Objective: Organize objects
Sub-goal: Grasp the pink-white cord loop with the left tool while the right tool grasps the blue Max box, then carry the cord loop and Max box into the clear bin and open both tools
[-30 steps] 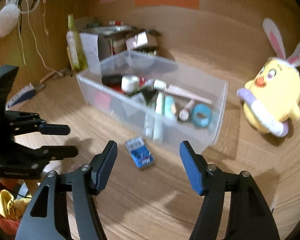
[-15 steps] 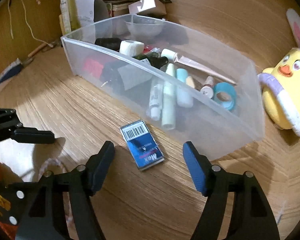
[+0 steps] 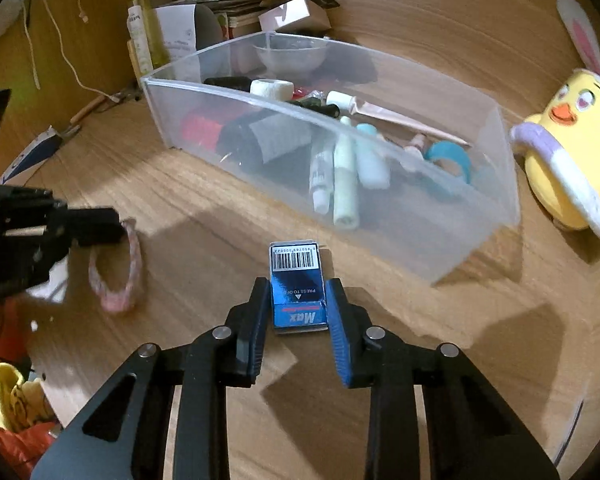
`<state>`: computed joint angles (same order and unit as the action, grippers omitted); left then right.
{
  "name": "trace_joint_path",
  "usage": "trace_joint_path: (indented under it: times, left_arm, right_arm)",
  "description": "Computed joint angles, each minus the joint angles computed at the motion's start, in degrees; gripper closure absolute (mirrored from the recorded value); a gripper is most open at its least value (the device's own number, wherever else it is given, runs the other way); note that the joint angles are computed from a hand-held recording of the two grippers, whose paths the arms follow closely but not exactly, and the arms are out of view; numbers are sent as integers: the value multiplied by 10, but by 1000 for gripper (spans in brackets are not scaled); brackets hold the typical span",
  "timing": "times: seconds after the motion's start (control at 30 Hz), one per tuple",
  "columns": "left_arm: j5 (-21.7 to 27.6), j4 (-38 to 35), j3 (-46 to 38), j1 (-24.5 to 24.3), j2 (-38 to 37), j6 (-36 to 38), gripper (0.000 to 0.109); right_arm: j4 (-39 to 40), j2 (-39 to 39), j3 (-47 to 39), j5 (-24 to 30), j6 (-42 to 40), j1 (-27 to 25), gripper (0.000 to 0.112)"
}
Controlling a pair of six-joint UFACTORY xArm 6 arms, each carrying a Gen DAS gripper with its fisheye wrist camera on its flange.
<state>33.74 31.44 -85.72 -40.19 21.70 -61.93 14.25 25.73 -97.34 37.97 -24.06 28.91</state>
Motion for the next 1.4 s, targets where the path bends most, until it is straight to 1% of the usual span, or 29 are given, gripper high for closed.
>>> trace_joint_path:
  times: [0.07, 0.13, 0.17, 0.27, 0.37, 0.5, 0.57, 0.63, 0.67, 0.7, 0.73, 0.77, 0.87, 1.07, 1.17, 1.3, 1.4]
  left_arm:
    - [-6, 22, 7, -3, -13, -16, 99]
    - [-14, 23, 5, -6, -16, -8, 97]
    - [-14, 22, 3, -10, -17, -3, 94]
    - [-9, 0, -16, -24, -4, 35, 86]
    - [-5, -38, -29, -35, 9, 83, 82]
    - [19, -56, -58, -47, 35, 114, 75]
    - [25, -62, -69, -48, 47, 120, 75]
    - [30, -54, -80, -47, 56, 112, 75]
    - [28, -46, -81, -47, 58, 106, 79]
    - [27, -45, -81, -45, 59, 105, 90]
    - [27, -39, -81, -45, 59, 98, 95]
    - [28, -34, -81, -44, 60, 93, 97]
    - [22, -13, -72, -40, 52, 66, 97]
    - [5, 63, -56, -34, 22, -9, 97]
    - [-5, 96, -59, -28, 12, -42, 97]
    - [-30, 129, -61, -15, 0, -77, 97]
    - [-30, 153, -74, -12, -2, -96, 97]
  right_arm:
    - [1, -16, 23, -15, 3, -1, 87]
    - [10, -32, 44, -28, 1, -2, 87]
    - [16, -39, 52, -33, 0, -3, 87]
    - [35, -61, 74, -46, -8, -6, 87]
    - [49, -80, 98, -62, -17, -8, 87]
    - [71, -104, 130, -78, -32, -10, 87]
    - [84, -115, 145, -86, -42, -10, 87]
    - [96, -122, 155, -90, -48, -10, 87]
    - [101, -125, 159, -93, -52, -9, 87]
    - [105, -127, 162, -96, -55, -10, 87]
    - [109, -129, 164, -98, -56, -9, 87]
    - [113, -131, 167, -100, -59, -9, 87]
    - [131, -135, 171, -107, -69, -9, 87]
    - [149, -130, 157, -123, -74, -7, 87]
    - [157, -125, 143, -131, -76, -5, 87]
    - [156, -120, 129, -148, -72, -2, 87]
    - [160, -116, 114, -153, -71, -2, 87]
